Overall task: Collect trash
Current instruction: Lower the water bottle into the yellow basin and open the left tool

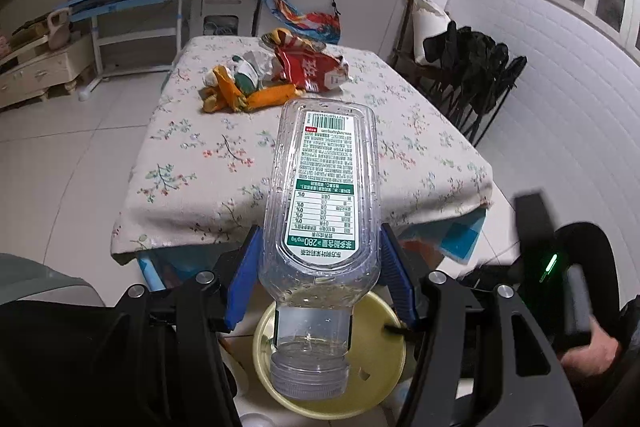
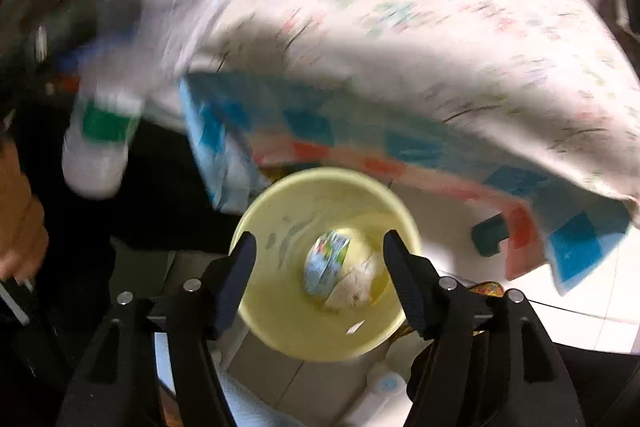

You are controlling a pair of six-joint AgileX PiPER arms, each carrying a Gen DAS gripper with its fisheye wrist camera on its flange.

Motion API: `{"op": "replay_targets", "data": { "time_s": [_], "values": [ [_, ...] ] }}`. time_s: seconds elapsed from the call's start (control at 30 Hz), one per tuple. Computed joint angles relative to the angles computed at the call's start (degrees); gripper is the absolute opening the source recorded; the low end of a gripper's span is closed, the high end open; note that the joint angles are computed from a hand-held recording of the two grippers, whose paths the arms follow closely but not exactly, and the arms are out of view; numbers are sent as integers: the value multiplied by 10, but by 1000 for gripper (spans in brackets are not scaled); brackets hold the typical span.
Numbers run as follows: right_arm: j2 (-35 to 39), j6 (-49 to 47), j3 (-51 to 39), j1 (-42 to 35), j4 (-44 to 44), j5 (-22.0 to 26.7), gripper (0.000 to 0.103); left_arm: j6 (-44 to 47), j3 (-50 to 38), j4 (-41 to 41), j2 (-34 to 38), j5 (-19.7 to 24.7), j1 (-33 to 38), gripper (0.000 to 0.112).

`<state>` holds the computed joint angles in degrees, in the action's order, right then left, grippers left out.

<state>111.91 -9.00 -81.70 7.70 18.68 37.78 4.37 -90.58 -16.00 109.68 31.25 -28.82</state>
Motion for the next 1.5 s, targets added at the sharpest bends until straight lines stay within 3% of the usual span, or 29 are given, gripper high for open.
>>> {"op": "replay_targets", "data": {
  "time_s": [0.07,0.17,0.3,0.57,0.9,1.13,1.27,1.5],
  "values": [
    [-28,26,29,-14,1,-48,75,21,0,-14,5,15,-3,55],
    [-69,19,77,-49,60,-121,77,46,-7,-14,16,44,-16,55],
    [-94,4,111,-73,114,-171,78,56,-25,18,39,90,-37,55],
    [-97,-3,113,-77,130,-177,78,69,-85,56,100,179,-72,56],
    [-92,-12,114,-75,140,-175,78,62,-111,86,125,217,-82,56],
    [-91,-21,114,-75,150,-177,78,48,-102,96,116,198,-82,59],
    [-94,-35,119,-76,165,-184,78,21,-65,102,80,135,-76,60],
    [-95,-44,120,-74,171,-187,78,-110,6,158,18,2,-49,74]
  ]
}}
